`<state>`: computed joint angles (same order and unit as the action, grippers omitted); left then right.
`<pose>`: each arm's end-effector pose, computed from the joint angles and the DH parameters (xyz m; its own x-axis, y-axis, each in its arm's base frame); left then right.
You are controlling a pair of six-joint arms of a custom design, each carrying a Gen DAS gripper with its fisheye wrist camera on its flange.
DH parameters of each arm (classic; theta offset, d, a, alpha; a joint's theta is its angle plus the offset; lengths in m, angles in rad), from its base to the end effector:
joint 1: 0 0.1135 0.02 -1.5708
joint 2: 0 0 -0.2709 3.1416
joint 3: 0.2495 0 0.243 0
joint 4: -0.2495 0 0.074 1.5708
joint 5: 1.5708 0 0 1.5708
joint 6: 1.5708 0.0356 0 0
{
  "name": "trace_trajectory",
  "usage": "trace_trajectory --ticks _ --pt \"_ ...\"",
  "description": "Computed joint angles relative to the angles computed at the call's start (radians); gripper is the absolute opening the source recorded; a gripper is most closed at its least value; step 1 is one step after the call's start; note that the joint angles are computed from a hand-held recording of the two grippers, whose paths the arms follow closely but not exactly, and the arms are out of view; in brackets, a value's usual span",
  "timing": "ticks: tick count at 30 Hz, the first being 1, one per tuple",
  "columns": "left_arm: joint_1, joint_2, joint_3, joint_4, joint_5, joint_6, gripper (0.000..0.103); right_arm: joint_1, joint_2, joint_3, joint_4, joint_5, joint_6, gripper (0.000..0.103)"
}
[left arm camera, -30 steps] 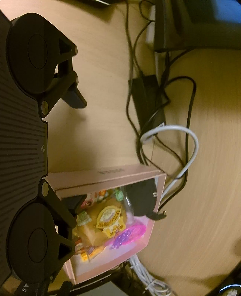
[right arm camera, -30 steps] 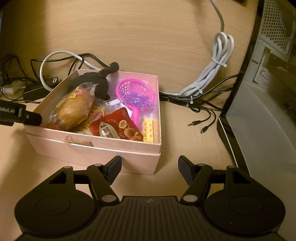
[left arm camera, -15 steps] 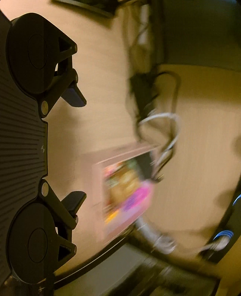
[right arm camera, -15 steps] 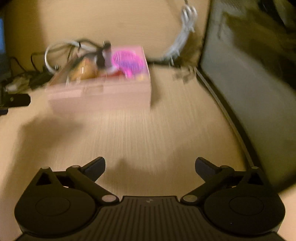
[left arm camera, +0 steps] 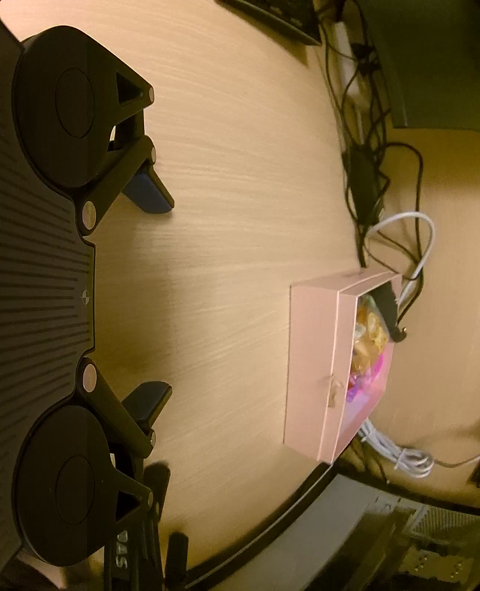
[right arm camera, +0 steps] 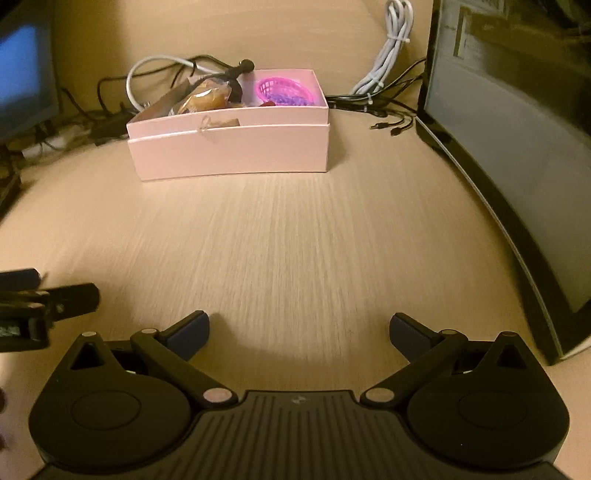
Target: Organize objects
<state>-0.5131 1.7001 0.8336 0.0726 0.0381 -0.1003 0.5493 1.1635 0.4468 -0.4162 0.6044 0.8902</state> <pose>0.2868 -0.1631 0.1634 -0.6696 0.2624 -0.6948 0.4490 0.8882 -0.0972 0.1585 0.0733 0.1592 -0.6602 0.3457 -0.6668 0.4593 0.8882 0.0057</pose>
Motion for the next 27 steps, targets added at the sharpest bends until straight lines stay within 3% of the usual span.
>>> trace_trajectory --ticks 5,7,9,13,27 --pt "-0.082 0.051 -0.005 0.091 -0.181 -0.061 0.100 -0.082 0.004 -0.041 0.138 -0.026 -0.131 0.103" --pt "-0.118 0.083 0.001 0.129 -0.256 -0.065 0.101 -0.083 0.005 -0.098 0.258 0.006 -0.177 0.103" --pt "-0.127 0.094 -0.003 0.159 -0.274 -0.081 0.101 -0.089 0.016 -0.149 0.378 0.029 -0.221 0.103" --pt "-0.127 0.101 -0.014 0.194 -0.274 -0.077 0.101 -0.131 0.042 -0.139 0.415 0.007 -0.255 0.103" --pt "-0.107 0.101 -0.012 0.198 -0.235 -0.048 0.102 -0.134 0.059 -0.132 0.425 0.009 -0.251 0.103"
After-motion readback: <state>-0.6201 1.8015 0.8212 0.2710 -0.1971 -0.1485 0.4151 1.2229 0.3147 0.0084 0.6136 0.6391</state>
